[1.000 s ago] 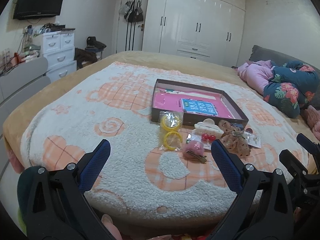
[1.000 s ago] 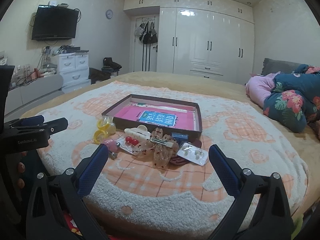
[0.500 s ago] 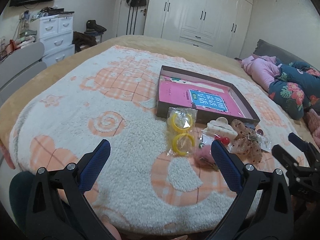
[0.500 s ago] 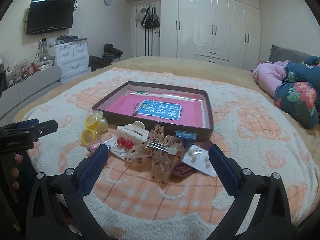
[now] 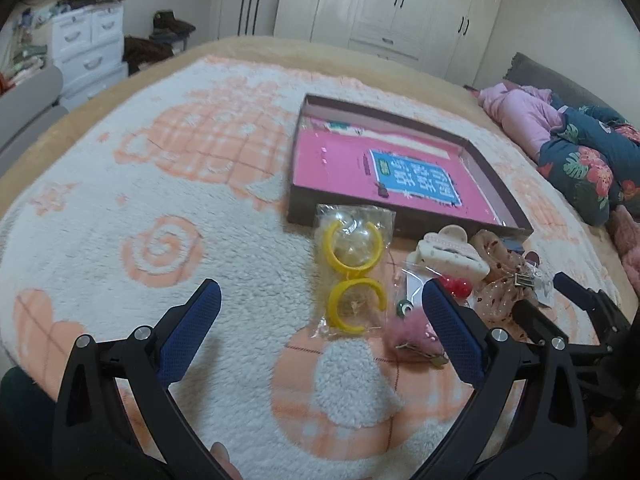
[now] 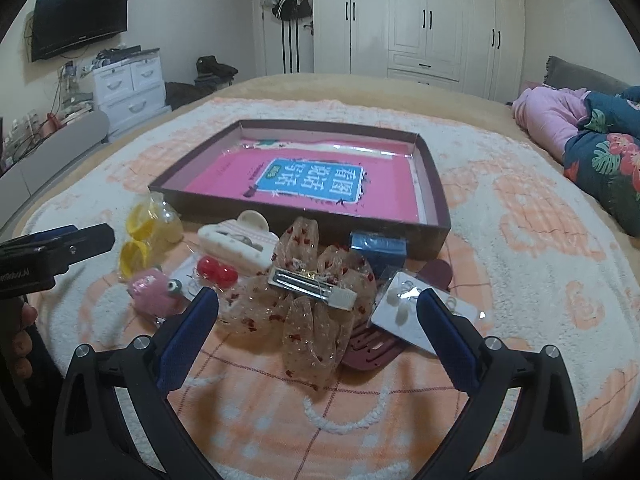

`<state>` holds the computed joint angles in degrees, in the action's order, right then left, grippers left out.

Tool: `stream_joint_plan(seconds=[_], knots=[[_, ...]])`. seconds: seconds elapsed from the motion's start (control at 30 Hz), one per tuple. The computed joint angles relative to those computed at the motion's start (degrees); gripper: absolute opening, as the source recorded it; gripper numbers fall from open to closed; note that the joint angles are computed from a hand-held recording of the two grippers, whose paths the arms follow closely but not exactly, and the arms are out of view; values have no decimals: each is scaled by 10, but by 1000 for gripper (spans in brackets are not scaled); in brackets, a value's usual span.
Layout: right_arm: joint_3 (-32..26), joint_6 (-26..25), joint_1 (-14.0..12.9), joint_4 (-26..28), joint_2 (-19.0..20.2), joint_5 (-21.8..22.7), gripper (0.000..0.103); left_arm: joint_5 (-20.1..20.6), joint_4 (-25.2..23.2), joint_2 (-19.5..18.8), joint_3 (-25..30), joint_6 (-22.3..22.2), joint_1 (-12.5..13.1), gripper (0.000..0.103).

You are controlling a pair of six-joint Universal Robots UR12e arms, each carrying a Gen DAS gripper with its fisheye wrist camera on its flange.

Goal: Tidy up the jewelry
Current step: 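Grasp the bagged yellow hoop earrings with the left tool while the right tool grasps the sheer pink bow clip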

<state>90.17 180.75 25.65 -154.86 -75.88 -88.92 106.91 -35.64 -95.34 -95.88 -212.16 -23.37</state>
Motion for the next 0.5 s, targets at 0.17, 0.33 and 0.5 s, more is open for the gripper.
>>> stream_joint_plan(seconds=[0.17,0.33,0.5], knots=[[-10,0,3,20,9,7,75,-20,-8,-8,6,-8,7,92],[-11,4,3,22,12,7,43,-40,-2,-15,11,-5,12,85],[-5,9,-1,6,6,8,37,-50,-11,-27,21,3,13,71]])
